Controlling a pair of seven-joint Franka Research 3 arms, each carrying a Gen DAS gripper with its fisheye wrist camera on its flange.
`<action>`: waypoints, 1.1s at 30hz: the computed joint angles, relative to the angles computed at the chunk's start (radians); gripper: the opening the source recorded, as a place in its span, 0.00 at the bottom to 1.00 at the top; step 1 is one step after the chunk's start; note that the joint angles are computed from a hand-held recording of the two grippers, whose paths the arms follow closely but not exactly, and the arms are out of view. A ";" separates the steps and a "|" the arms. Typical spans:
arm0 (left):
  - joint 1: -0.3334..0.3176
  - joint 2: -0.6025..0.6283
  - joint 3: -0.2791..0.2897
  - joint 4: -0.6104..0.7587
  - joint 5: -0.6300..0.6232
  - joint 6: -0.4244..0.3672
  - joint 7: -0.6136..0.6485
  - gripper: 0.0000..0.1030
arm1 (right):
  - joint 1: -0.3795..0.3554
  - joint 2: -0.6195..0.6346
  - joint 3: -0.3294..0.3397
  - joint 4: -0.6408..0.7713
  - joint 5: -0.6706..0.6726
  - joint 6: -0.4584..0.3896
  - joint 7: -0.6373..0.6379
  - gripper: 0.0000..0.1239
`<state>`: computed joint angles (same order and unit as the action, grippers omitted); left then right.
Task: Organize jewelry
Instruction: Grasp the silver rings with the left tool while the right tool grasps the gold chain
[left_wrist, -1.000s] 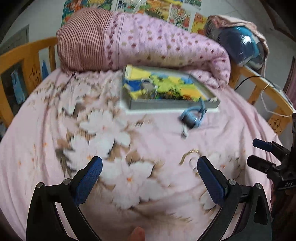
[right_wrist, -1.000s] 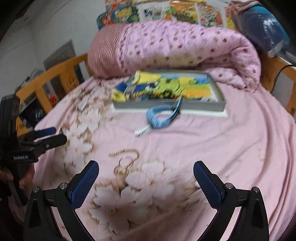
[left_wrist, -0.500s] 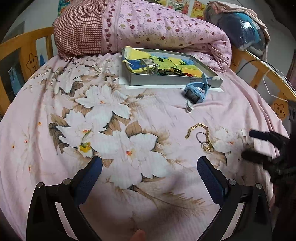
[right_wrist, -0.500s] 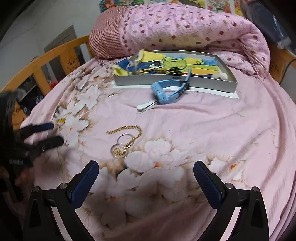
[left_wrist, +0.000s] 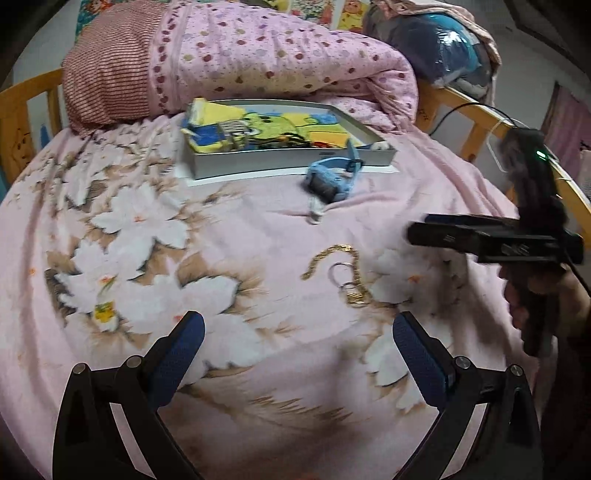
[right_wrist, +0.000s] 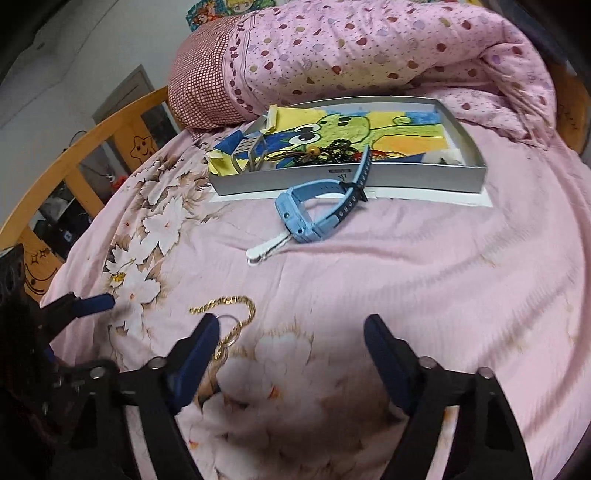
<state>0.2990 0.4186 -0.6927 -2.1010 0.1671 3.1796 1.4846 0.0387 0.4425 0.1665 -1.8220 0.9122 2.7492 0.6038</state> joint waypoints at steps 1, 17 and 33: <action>0.008 0.008 -0.012 0.007 0.002 -0.002 0.006 0.96 | -0.002 0.011 -0.003 0.018 -0.009 -0.018 0.005 0.54; 0.067 0.197 -0.160 0.180 -0.154 -0.177 0.157 0.31 | 0.009 0.185 -0.022 0.292 -0.210 -0.355 0.016 0.19; -0.153 0.163 0.072 0.278 -0.337 -0.282 0.140 0.03 | 0.022 0.199 -0.027 0.282 -0.290 -0.312 -0.010 0.12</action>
<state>0.1465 0.5817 -0.6211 -1.8227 -0.1700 2.8976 1.6248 0.0603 0.6411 0.1392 -1.5401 0.6226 2.4368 0.5942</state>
